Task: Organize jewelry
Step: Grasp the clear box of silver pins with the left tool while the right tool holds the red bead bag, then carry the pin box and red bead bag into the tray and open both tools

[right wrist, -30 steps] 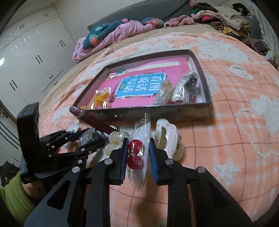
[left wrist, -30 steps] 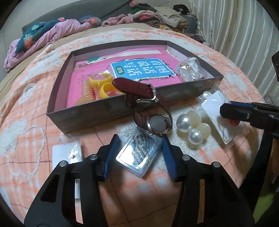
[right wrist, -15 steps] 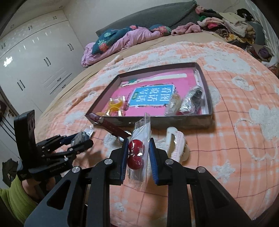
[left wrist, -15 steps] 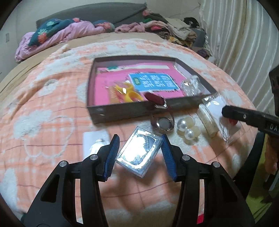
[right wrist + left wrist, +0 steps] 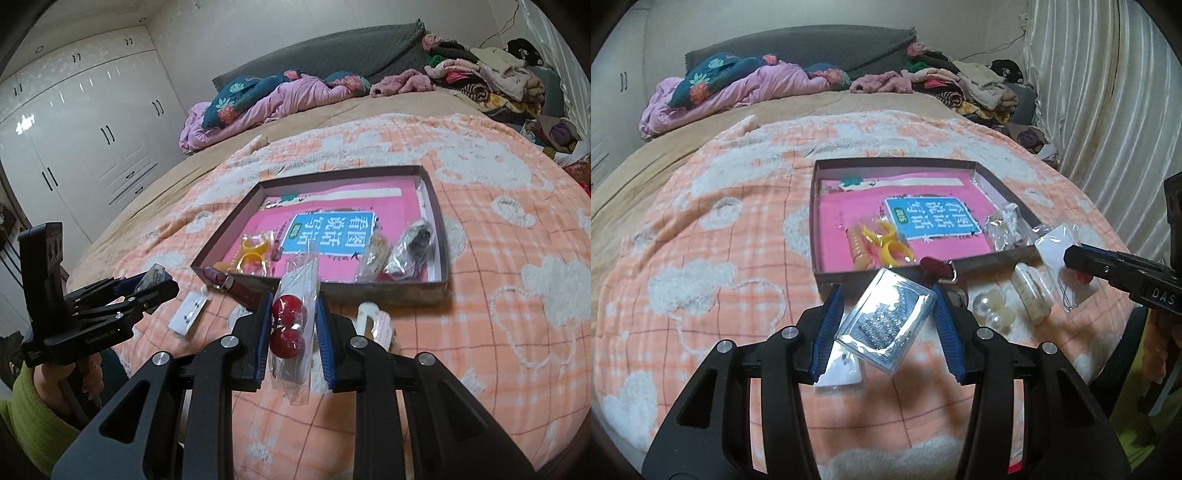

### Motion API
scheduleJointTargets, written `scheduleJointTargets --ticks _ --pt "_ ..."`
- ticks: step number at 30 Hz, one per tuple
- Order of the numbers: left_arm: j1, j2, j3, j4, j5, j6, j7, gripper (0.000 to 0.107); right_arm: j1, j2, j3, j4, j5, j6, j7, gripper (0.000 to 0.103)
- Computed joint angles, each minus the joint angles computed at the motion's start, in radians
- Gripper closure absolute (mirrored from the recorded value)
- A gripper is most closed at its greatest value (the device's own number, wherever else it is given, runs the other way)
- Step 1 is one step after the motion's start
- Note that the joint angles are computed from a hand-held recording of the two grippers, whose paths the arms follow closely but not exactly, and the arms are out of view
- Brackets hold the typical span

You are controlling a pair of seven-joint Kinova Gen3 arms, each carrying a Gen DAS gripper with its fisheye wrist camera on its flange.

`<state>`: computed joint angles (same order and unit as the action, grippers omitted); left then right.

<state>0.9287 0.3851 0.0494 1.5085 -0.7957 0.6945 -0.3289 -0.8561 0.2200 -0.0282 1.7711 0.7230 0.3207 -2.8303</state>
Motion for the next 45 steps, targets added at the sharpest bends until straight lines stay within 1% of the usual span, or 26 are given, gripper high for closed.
scheduleJointTargets --ticks 6,15,17,19,24,27,28,31,32,34,38,39,40,43,45 --pt "-0.020 0.029 0.005 -0.062 0.030 0.000 -0.056 0.067 0.005 -0.004 0.020 -0.006 0.024 -0.018 -0.013 0.081" --pt "-0.012 0.086 -0.026 -0.188 0.065 0.010 -0.148 0.067 0.032 -0.005 0.035 -0.034 0.042 -0.020 -0.001 0.081" --pt "-0.016 0.097 -0.032 -0.208 0.082 -0.005 -0.166 0.067 0.053 -0.007 0.029 -0.037 0.024 -0.037 0.013 0.081" --pt "-0.020 0.115 -0.036 -0.237 0.101 -0.003 -0.193 0.067 0.069 -0.009 0.028 -0.038 0.002 -0.055 0.030 0.081" --pt "-0.031 0.144 -0.043 -0.283 0.164 -0.009 -0.249 0.067 0.067 -0.002 0.054 -0.061 -0.011 -0.061 0.049 0.081" --pt "-0.032 0.165 -0.050 -0.313 0.191 -0.006 -0.283 0.067 0.076 0.007 0.059 -0.081 -0.036 -0.067 0.084 0.081" --pt "-0.029 0.171 -0.055 -0.322 0.197 -0.002 -0.292 0.067 0.094 0.012 0.043 -0.093 -0.058 -0.064 0.117 0.081" --pt "-0.020 0.197 -0.069 -0.359 0.210 0.014 -0.314 0.067 0.089 0.029 0.056 -0.131 -0.075 -0.039 0.156 0.081" --pt "-0.019 0.205 -0.073 -0.370 0.214 0.020 -0.322 0.067 0.073 0.038 0.073 -0.149 -0.066 -0.021 0.155 0.081" --pt "-0.023 0.218 -0.072 -0.387 0.231 0.026 -0.339 0.067 0.073 0.054 0.078 -0.178 -0.067 -0.005 0.165 0.081" --pt "-0.037 0.256 -0.068 -0.434 0.277 0.046 -0.374 0.067 0.036 0.078 0.135 -0.192 -0.030 -0.008 0.115 0.081" --pt "-0.041 0.264 -0.066 -0.442 0.290 0.046 -0.381 0.067 0.043 0.079 0.129 -0.186 -0.035 -0.014 0.121 0.081" --pt "-0.043 0.269 -0.066 -0.446 0.300 0.046 -0.388 0.067 0.066 0.084 0.104 -0.183 -0.048 -0.014 0.144 0.081" --pt "-0.048 0.288 -0.064 -0.466 0.331 0.053 -0.412 0.067 0.118 0.111 0.055 -0.201 -0.132 0.015 0.243 0.081" --pt "-0.050 0.305 -0.065 -0.485 0.349 0.070 -0.423 0.067 0.148 0.128 0.032 -0.205 -0.188 0.017 0.302 0.081"
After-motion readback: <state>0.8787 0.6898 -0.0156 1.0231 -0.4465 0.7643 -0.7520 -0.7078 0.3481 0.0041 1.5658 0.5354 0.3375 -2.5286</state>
